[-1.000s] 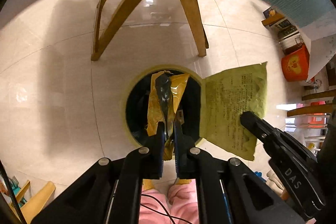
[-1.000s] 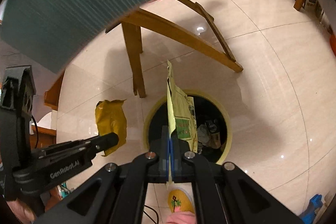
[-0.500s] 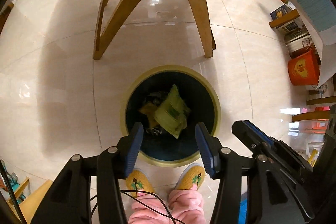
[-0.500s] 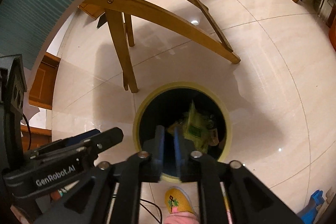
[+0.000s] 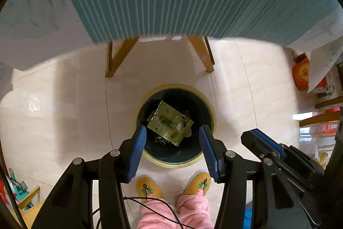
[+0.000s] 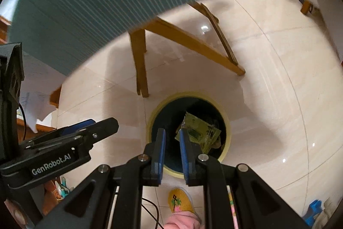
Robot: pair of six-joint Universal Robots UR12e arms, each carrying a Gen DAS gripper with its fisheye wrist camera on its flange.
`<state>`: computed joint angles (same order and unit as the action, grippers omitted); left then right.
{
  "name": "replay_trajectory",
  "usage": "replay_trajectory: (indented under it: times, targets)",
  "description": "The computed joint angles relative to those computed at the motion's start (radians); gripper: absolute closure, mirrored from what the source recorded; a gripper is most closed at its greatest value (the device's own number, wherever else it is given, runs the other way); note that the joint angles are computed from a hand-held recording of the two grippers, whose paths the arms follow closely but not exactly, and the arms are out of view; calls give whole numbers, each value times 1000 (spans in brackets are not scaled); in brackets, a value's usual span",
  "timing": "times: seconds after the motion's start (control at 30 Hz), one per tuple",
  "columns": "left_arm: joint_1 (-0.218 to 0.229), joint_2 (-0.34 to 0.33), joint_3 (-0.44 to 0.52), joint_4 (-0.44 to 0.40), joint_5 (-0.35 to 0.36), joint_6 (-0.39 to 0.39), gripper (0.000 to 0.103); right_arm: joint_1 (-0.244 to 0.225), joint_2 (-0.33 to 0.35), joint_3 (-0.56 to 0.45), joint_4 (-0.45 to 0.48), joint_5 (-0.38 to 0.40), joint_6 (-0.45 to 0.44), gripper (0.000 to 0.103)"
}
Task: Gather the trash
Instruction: 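Open both tools to drop the pieces into the bin, then raise both tools back up toward the table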
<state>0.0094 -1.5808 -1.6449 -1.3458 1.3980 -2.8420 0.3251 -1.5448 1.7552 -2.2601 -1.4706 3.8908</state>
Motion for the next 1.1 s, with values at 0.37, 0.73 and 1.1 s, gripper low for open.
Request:
replay_trajectory:
  times: [0.37,0.73,1.1]
  targets:
    - [24,28,154,-114,-51,-21,53,0,-28,-142,135,-17,-112,89]
    - [48,44,308,-151,-85,-19,53,12,-28,-305,201,-44,-190,89]
    - [52,50,419,-97,-110,-59,49,5,-21,-432,185,-48,-304,89]
